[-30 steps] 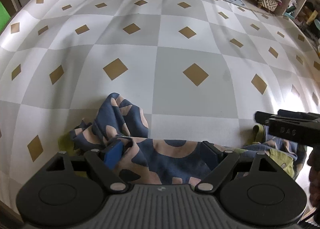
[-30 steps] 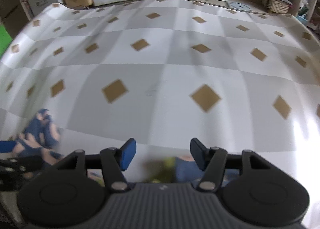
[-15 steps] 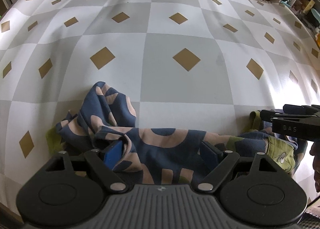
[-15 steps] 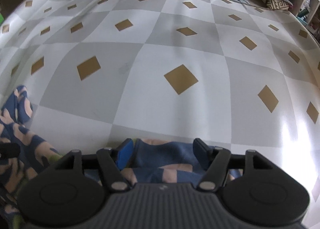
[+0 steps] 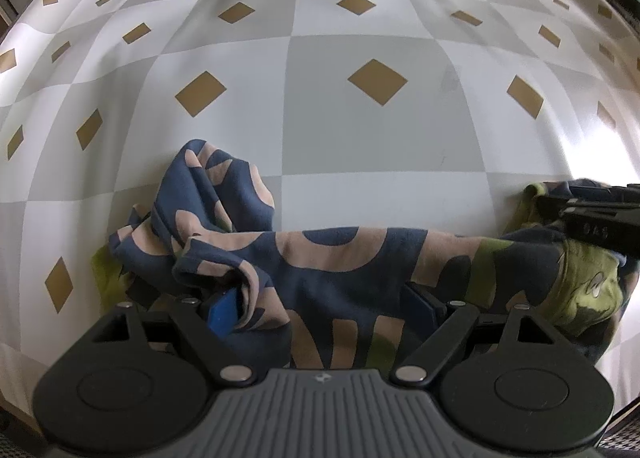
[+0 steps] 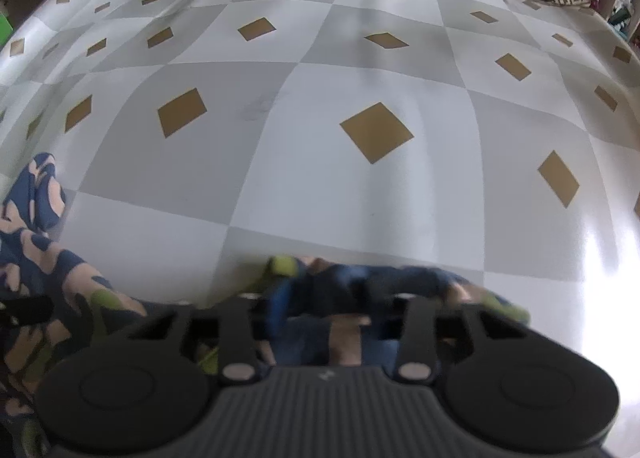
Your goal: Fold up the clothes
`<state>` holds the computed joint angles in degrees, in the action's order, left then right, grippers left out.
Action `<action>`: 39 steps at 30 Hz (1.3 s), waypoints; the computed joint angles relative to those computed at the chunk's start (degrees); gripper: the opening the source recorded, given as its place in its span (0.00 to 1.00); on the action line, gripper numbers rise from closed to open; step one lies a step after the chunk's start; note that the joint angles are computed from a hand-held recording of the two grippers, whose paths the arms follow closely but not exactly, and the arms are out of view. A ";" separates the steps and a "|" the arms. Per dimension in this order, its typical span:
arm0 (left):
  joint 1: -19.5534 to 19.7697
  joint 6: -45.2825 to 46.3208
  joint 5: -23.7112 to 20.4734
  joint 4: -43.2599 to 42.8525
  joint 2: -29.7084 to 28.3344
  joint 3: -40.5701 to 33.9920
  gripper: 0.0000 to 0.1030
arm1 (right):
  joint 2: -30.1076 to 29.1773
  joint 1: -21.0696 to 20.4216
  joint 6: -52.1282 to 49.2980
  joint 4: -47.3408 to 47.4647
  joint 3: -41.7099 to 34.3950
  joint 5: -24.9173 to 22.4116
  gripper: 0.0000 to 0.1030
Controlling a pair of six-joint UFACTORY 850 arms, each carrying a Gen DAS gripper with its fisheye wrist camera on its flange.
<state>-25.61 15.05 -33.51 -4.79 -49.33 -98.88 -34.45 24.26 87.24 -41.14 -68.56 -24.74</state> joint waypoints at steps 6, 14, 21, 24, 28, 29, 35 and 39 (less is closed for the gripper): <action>-0.43 -3.04 -0.45 3.89 -0.73 -0.29 0.81 | 2.71 -0.31 20.23 -13.53 3.11 1.51 0.13; -0.59 -6.57 -2.46 7.45 -2.16 -1.46 0.81 | 7.52 1.41 49.99 -35.58 7.01 -8.51 0.04; -0.53 -7.43 -2.76 7.42 -2.58 -2.00 0.81 | 9.64 -0.50 50.79 -33.79 9.25 -6.37 0.17; -0.48 -7.96 -3.14 7.48 -2.97 -2.49 0.81 | 9.46 -1.41 48.19 -32.43 9.36 -0.52 0.33; -0.25 -9.06 -3.24 8.22 -3.37 -2.90 0.81 | 7.79 -1.12 35.76 -24.25 7.57 1.89 0.45; -0.18 -9.34 -3.37 8.26 -3.43 -2.94 0.81 | 7.30 -1.04 32.72 -21.93 7.05 1.70 0.47; -0.01 -10.67 -3.87 9.05 -3.64 -2.93 0.82 | 4.78 -0.20 27.57 -19.00 4.87 1.07 0.49; 0.12 -9.99 -3.34 8.74 -3.37 -2.40 0.82 | 2.07 0.33 22.42 -17.07 1.66 -0.40 0.52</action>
